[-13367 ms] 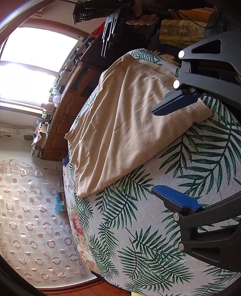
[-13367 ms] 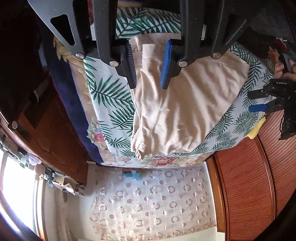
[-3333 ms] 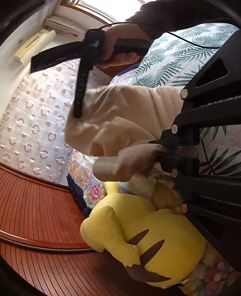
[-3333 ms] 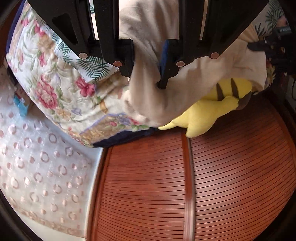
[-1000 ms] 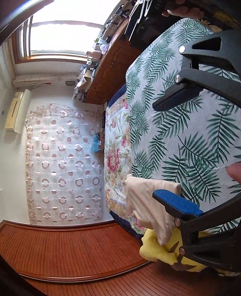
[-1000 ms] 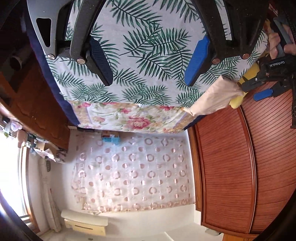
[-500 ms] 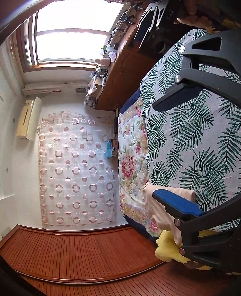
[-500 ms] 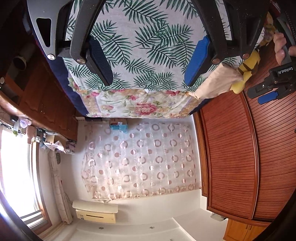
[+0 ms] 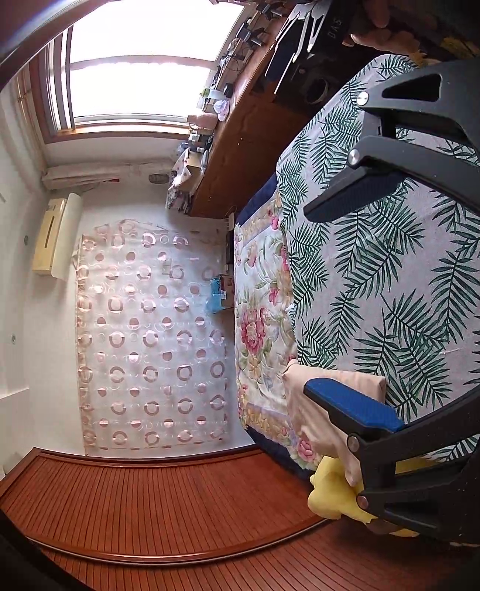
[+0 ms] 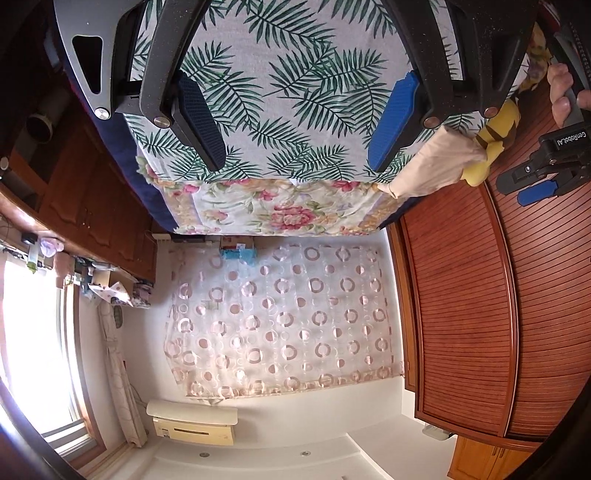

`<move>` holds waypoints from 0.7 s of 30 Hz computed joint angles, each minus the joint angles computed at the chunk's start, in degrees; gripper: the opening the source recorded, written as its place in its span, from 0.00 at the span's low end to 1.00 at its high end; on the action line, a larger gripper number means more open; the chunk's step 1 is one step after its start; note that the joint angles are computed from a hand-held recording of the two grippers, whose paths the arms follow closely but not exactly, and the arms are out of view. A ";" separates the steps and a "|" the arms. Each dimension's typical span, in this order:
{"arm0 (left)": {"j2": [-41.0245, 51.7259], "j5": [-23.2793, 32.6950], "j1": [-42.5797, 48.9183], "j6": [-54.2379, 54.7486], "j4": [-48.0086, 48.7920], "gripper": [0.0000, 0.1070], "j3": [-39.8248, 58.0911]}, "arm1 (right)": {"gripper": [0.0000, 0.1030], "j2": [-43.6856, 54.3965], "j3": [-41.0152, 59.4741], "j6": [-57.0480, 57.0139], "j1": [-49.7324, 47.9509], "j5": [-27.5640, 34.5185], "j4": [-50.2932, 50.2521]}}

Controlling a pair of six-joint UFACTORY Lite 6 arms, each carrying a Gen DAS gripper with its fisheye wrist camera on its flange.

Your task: Fold small clothes

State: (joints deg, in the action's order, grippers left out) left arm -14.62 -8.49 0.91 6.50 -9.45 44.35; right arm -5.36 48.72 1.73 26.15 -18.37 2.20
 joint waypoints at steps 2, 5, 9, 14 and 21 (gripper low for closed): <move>-0.14 -0.35 0.23 -1.18 1.30 0.81 -0.46 | 0.79 0.03 0.05 -0.23 -0.01 0.01 0.26; -0.16 -0.37 0.26 -1.22 1.36 0.81 -0.48 | 0.79 -0.26 0.15 -0.25 -0.18 0.28 0.19; -0.54 -0.48 0.46 -1.51 1.79 0.81 -0.84 | 0.79 -0.29 0.32 -0.36 -0.27 0.42 0.12; -0.60 -0.49 0.56 -1.81 2.11 0.81 -0.89 | 0.79 -0.56 -0.19 1.33 -1.00 0.01 -1.94; -0.64 -0.73 0.43 -1.03 1.34 0.81 -1.03 | 0.79 -0.43 0.05 2.93 -1.64 0.11 -3.81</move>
